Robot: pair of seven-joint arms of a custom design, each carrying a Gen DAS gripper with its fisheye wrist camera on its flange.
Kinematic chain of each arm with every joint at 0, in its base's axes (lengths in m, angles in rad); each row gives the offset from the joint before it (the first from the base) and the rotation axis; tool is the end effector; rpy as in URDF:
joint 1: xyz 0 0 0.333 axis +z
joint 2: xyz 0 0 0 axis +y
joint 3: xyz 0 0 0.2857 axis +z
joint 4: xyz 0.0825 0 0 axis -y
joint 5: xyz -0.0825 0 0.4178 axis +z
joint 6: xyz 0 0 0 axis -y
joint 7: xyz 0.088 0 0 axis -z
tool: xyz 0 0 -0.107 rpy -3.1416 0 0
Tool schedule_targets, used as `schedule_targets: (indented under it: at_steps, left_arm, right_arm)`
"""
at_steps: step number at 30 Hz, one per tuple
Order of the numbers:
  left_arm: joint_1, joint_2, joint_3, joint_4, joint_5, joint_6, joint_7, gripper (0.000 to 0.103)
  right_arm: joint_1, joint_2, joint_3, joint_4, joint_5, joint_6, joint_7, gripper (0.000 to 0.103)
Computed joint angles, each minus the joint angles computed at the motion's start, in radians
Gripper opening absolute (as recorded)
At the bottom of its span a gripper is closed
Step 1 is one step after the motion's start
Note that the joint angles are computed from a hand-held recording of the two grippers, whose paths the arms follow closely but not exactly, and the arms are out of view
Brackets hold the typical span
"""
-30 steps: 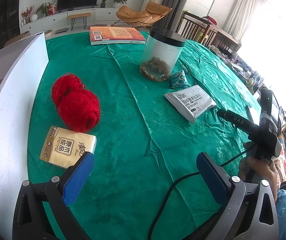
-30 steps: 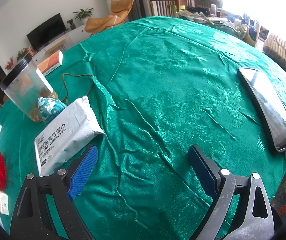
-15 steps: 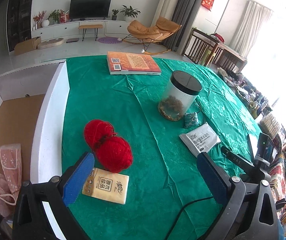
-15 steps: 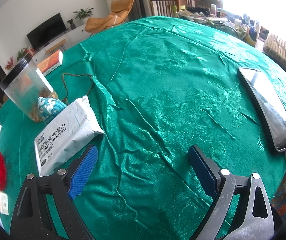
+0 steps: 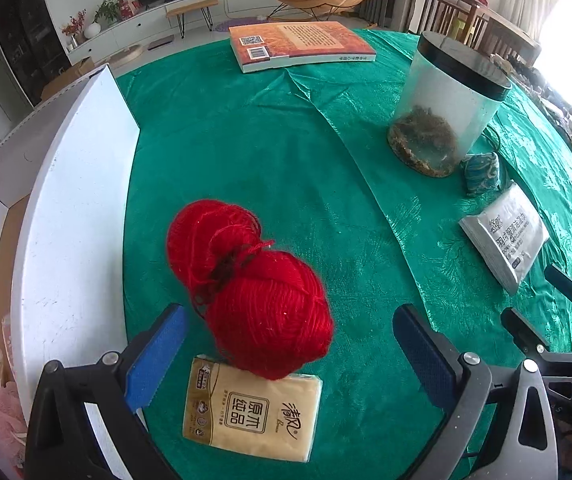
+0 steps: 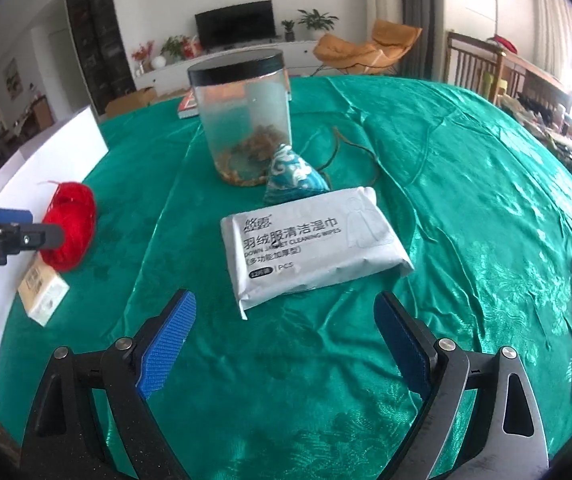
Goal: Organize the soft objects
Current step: 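Grasp the red yarn ball with the left gripper while the right gripper grasps the white wipes packet, then carry the yarn ball and wipes packet into the white box and release both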
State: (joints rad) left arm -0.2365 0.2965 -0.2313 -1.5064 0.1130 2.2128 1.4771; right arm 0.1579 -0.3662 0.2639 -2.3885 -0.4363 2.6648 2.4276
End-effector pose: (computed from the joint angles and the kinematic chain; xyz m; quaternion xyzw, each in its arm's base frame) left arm 0.6437 -0.3001 0.5081 -0.5410 0.8148 -0.1721 0.1174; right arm 0.4693 0.2295 0.4780 -0.6289 0.6915 -0.2404 0.2616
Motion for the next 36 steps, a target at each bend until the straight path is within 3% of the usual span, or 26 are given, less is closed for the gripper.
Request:
schedule_targets:
  at_steps: [3, 6, 9, 12, 13, 15, 17, 20, 23, 24, 26, 28, 30, 33, 36]
  left_arm:
    - [-0.018, 0.070, 0.010, 0.079, 0.036, -0.033, -0.031, 0.102]
    - [-0.027, 0.127, 0.017, 0.144, 0.053, -0.054, -0.057, 0.102]
    - [-0.029, 0.147, 0.016, 0.165, 0.061, -0.049, -0.053, 0.102]
    - [-0.027, 0.163, 0.014, 0.181, 0.058, -0.033, -0.044, 0.101]
    - [-0.026, 0.163, 0.014, 0.179, 0.055, -0.022, -0.046, 0.098]
    - [-0.032, 0.174, 0.021, 0.193, 0.067, -0.011, -0.062, 0.081]
    - [-0.029, 0.185, 0.021, 0.211, 0.066, -0.006, -0.060, 0.048]
    - [0.003, 0.199, 0.003, 0.229, 0.000, 0.004, -0.033, 0.043]
    - [0.040, 0.169, -0.013, 0.192, -0.076, 0.042, -0.014, 0.041]
    - [0.053, 0.148, -0.019, 0.167, -0.103, 0.067, -0.005, 0.041]
    - [0.078, 0.111, -0.032, 0.125, -0.164, 0.113, 0.016, 0.041]
    - [0.101, 0.081, -0.047, 0.098, -0.232, 0.151, 0.046, 0.041]
    - [0.118, 0.058, -0.060, 0.086, -0.302, 0.178, 0.076, 0.041]
    - [0.137, 0.013, -0.072, 0.061, -0.393, 0.207, 0.136, 0.041]
    - [0.141, -0.034, -0.067, 0.030, -0.446, 0.218, 0.184, 0.041]
  right_arm:
    - [0.017, 0.056, -0.018, 0.056, 0.020, -0.123, -0.054, 0.092]
    - [-0.023, 0.032, -0.073, 0.023, 0.032, -0.071, -0.002, 0.091]
    - [-0.095, -0.005, -0.094, 0.009, -0.023, -0.122, 0.052, 0.091]
    - [-0.073, -0.103, -0.193, -0.077, 0.142, -0.059, -0.061, 0.092]
    - [-0.045, -0.115, -0.234, -0.090, 0.231, -0.026, -0.111, 0.092]
    - [0.028, -0.121, -0.317, -0.106, 0.419, 0.035, -0.198, 0.092]
    - [0.050, -0.067, -0.342, -0.058, 0.530, 0.039, -0.229, 0.090]
    - [-0.058, 0.040, -0.255, 0.061, 0.479, -0.032, -0.117, 0.092]
    - [-0.074, 0.183, -0.242, 0.233, 0.477, -0.184, -0.169, 0.091]
    - [-0.080, 0.201, -0.230, 0.269, 0.416, -0.224, -0.169, 0.088]
    - [-0.080, 0.182, -0.243, 0.265, 0.427, -0.245, -0.192, 0.066]
    - [-0.093, 0.127, -0.255, 0.216, 0.440, -0.200, -0.193, 0.061]
    - [-0.118, 0.081, -0.235, 0.202, 0.391, -0.170, -0.159, 0.016]
    - [-0.143, 0.006, -0.231, 0.173, 0.378, -0.112, -0.179, 0.011]
    - [-0.150, -0.009, -0.219, 0.218, 0.345, -0.167, -0.249, 0.011]
